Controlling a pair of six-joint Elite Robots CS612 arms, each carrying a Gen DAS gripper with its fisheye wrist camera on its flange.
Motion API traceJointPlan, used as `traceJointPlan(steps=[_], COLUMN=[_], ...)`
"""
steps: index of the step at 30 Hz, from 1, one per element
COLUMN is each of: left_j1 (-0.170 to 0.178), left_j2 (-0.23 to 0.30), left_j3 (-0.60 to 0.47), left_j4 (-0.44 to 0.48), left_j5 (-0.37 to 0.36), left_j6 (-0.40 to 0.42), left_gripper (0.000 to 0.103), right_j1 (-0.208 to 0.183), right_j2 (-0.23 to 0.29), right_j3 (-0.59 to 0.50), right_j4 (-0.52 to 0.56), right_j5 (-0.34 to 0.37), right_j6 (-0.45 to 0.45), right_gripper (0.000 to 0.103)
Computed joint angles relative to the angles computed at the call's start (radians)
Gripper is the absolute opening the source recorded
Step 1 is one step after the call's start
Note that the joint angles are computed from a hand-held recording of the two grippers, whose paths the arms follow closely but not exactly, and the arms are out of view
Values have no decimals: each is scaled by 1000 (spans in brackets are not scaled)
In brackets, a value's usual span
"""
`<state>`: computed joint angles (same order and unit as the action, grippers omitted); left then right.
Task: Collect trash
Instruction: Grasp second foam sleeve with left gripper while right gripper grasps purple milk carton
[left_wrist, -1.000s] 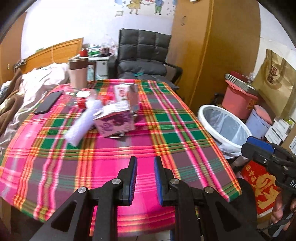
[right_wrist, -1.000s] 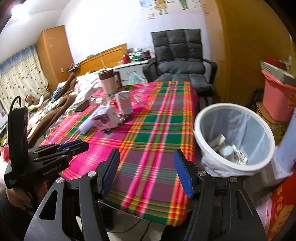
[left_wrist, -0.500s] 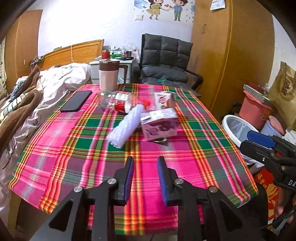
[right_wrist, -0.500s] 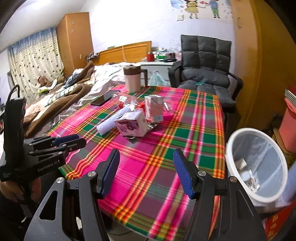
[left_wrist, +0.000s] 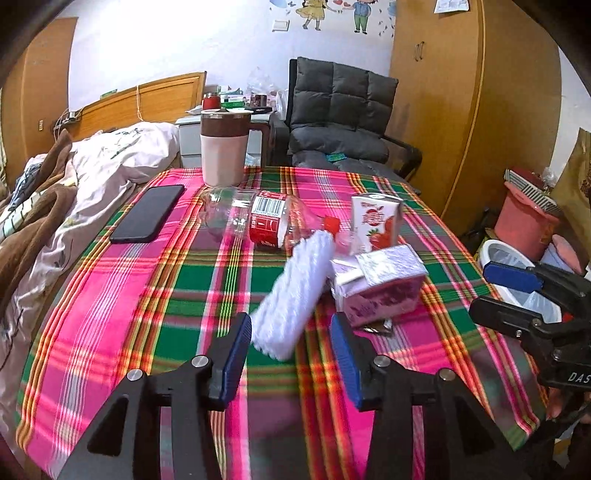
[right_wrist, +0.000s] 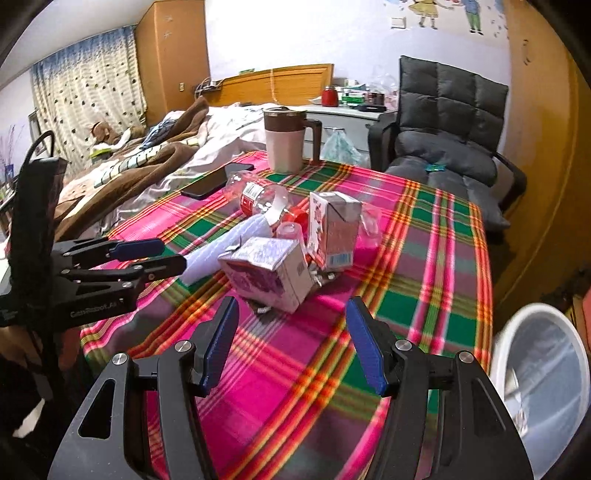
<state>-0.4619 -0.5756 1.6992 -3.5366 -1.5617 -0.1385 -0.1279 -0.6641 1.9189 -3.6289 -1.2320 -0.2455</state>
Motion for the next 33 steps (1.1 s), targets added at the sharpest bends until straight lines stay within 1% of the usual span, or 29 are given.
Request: traceJointPlan(steps=[4, 7, 10, 11, 12, 13, 16, 18, 24, 27, 30, 33], left_j1=[7, 5, 4, 4, 3, 2, 12, 13, 18, 18, 20, 20], left_j2=[17, 31, 40, 42, 43, 43, 37, 29, 13, 7, 4, 1], left_j3=[-47, -78, -97, -99, -98, -94, -77, -59, -10, 8, 18, 26], left_j4=[67, 122, 171, 179, 178, 171, 149, 135, 101, 90, 83, 78], left_j5=[-20, -10, -4, 1, 11, 24, -2, 6, -5, -10, -15, -14], left_j6=[22, 31, 19, 11, 4, -3, -39, -52, -83, -91, -98, -105], left_gripper=[45, 46, 45, 40, 31, 29, 24, 24, 24, 24, 24, 24], right_j1=[-4, -7, -10, -9, -9, -8, -7, -5, -8, -10, -10, -6], right_j2=[3, 4, 4, 5, 5, 7, 11, 16, 28, 30, 23, 18], right_j3=[-17, -23, -27, -30, -30, -34, -48, -62, -102, -116, -116, -115], right_j4=[31, 48, 62, 68, 71, 76, 95, 109, 168, 205, 246, 280], right_j5=[26, 44, 56, 60, 63, 66, 73, 79, 120, 152, 197, 197], right_j6=[-46, -62, -82, -92, -102, -111, -136, -165, -235, -272, -333, -354], right_gripper=[62, 62, 62, 62, 62, 62, 62, 62, 62, 62, 62, 62])
